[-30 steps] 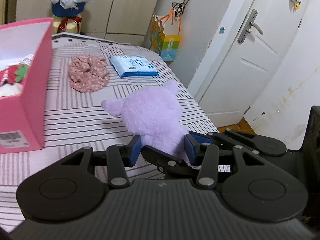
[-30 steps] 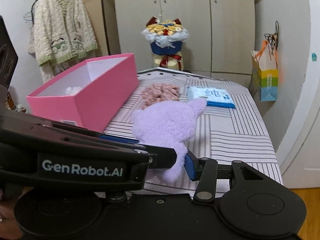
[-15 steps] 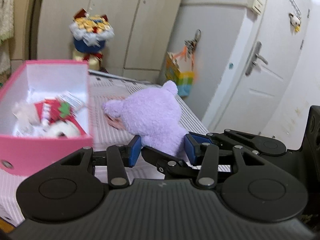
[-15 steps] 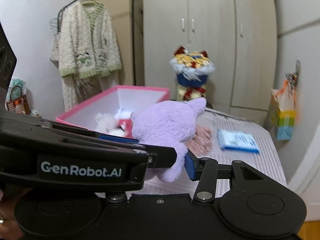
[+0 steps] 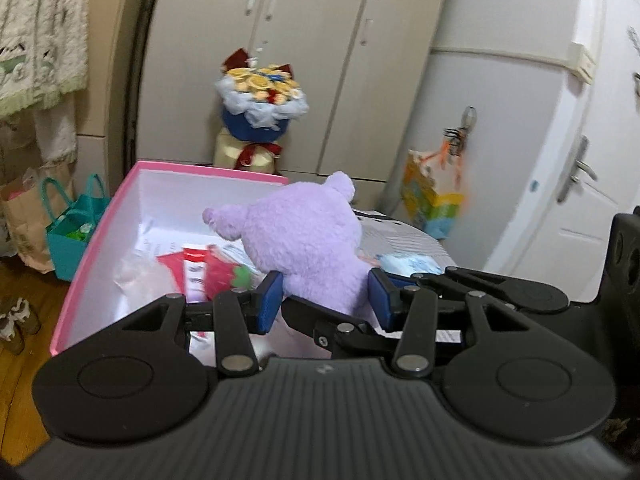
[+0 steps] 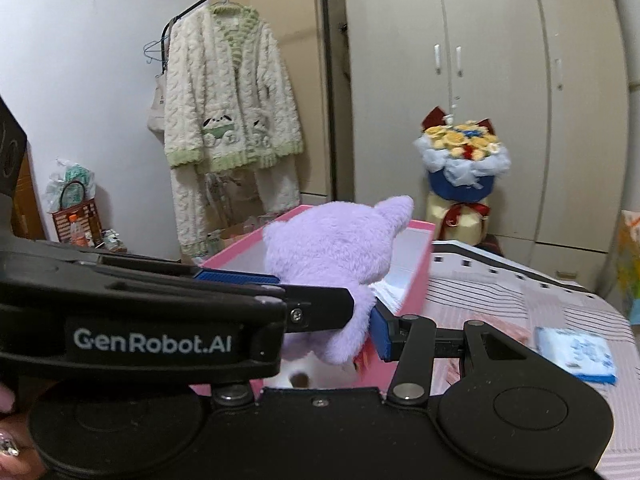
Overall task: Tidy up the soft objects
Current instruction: 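Lift the lilac plush with both grippers and carry it over the pink box, then open both grippers to drop the lilac plush into the pink box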
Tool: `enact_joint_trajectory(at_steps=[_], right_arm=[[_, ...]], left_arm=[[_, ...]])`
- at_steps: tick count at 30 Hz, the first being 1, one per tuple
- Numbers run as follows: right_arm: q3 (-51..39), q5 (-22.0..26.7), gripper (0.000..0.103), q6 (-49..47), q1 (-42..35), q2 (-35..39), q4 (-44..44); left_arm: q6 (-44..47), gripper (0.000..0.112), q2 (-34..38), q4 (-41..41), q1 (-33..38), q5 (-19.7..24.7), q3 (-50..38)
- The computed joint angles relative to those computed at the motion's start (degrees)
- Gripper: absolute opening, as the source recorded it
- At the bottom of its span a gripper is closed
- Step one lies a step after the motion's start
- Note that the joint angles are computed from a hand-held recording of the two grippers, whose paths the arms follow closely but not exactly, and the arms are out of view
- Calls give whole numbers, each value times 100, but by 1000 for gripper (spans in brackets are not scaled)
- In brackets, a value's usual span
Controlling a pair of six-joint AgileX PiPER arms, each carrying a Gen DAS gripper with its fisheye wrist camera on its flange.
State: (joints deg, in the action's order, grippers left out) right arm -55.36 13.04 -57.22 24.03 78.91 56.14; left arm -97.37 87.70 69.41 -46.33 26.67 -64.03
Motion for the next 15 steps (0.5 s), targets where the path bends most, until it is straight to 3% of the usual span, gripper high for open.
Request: enact_joint_trajectory(at_steps=[4, 8, 15], right_arm=[[-706, 239, 54, 237, 41, 712, -152], [-1176, 386, 54, 384, 63, 1260, 60], [-2031, 746, 54, 1922, 177, 1962, -1382]], left_arm=[[578, 45, 105, -555, 596, -349, -125], [1228, 45, 264, -1214, 951, -421, -310], [2835, 45, 577, -2895, 1559, -682, -621]])
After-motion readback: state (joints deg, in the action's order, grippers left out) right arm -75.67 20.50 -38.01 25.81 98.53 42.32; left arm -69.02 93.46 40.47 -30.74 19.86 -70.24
